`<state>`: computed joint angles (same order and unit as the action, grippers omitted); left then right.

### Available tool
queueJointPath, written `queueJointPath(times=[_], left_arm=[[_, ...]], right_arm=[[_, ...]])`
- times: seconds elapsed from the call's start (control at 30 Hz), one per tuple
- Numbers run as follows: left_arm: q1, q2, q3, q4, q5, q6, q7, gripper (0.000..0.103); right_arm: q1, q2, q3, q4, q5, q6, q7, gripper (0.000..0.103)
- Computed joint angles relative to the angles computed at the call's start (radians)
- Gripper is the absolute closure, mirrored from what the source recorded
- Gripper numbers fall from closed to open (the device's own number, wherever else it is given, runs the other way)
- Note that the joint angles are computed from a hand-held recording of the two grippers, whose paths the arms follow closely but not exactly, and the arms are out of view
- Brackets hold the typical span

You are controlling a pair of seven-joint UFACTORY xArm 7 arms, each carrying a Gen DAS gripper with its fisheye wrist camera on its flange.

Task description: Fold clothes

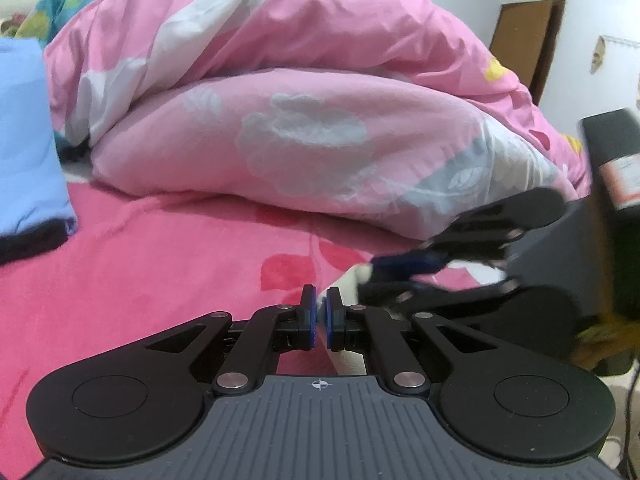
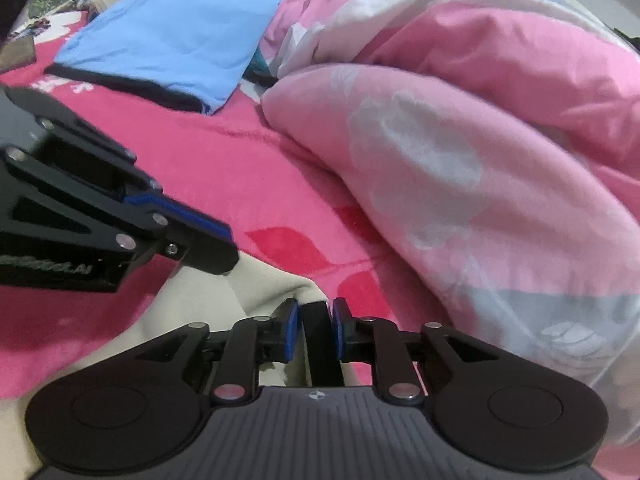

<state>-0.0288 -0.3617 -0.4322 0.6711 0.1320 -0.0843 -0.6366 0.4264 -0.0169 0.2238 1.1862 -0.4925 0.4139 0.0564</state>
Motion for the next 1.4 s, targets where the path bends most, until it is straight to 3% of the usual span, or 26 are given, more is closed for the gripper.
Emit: queueJointPath(times=[0.07, 0.2, 0.33, 0.43, 0.53, 0.67, 0.8, 0.87, 0.93, 1.03, 1.1, 1.17, 1.27, 1.4], left_arm=[[-0.019, 0.003, 0.017, 0.000, -0.006, 0.009, 0.000, 0.100], [0.012, -0.005, -0.011, -0.001, 0.007, 0.014, -0.014, 0.100], [0.048, -0.007, -0.041, 0.003, 0.021, 0.035, -0.042, 0.100], [-0.021, 0.003, 0.031, -0.004, 0.001, 0.031, -0.044, 0.100], [-0.023, -0.002, 0.034, -0.005, 0.003, 0.035, -0.051, 0.100], [-0.018, -0.006, 0.028, -0.005, 0.010, 0.041, -0.062, 0.100], [-0.027, 0.001, 0.040, -0.002, 0.013, 0.047, -0.067, 0.098], [-0.062, 0.007, 0.078, -0.008, -0.001, 0.036, -0.060, 0.096], [-0.023, -0.008, 0.047, -0.019, -0.001, 0.013, -0.079, 0.096], [0.034, -0.028, -0.002, -0.029, -0.005, -0.015, -0.096, 0.094], [0.060, -0.035, -0.027, -0.033, -0.008, -0.035, -0.095, 0.092], [0.071, -0.038, -0.042, -0.034, -0.013, -0.049, -0.085, 0.083], [0.062, -0.043, -0.042, -0.037, -0.023, -0.058, -0.061, 0.075], [0.012, -0.030, -0.023, -0.006, -0.029, -0.038, -0.021, 0.075]], right_arm=[[0.005, -0.019, -0.003, -0.004, 0.126, 0.000, -0.137, 0.080], [0.015, 0.011, 0.005, 0.032, 0.182, 0.037, -0.246, 0.080], [0.041, 0.112, -0.004, 0.109, 0.089, 0.050, -0.176, 0.080], [0.048, 0.117, -0.017, 0.125, 0.119, 0.054, -0.172, 0.079], [0.044, 0.063, -0.026, 0.091, 0.099, 0.043, -0.166, 0.076], [0.009, 0.041, 0.010, 0.102, 0.256, 0.115, -0.313, 0.073], [0.046, 0.101, -0.011, 0.130, 0.171, 0.115, -0.224, 0.069], [0.047, 0.100, -0.017, 0.137, 0.195, 0.103, -0.172, 0.069], [0.034, 0.052, -0.023, 0.103, 0.246, 0.069, -0.125, 0.069], [-0.015, -0.123, -0.036, -0.047, 0.290, -0.033, -0.001, 0.063], [-0.082, -0.295, -0.034, -0.186, 0.299, -0.080, 0.141, 0.061], [-0.162, -0.464, -0.028, -0.300, 0.326, -0.088, 0.257, 0.061], [-0.320, -0.735, -0.009, -0.449, 0.334, -0.008, 0.417, 0.061], [-0.434, -1.021, -0.091, -0.582, 0.372, 0.170, 0.497, 0.060]])
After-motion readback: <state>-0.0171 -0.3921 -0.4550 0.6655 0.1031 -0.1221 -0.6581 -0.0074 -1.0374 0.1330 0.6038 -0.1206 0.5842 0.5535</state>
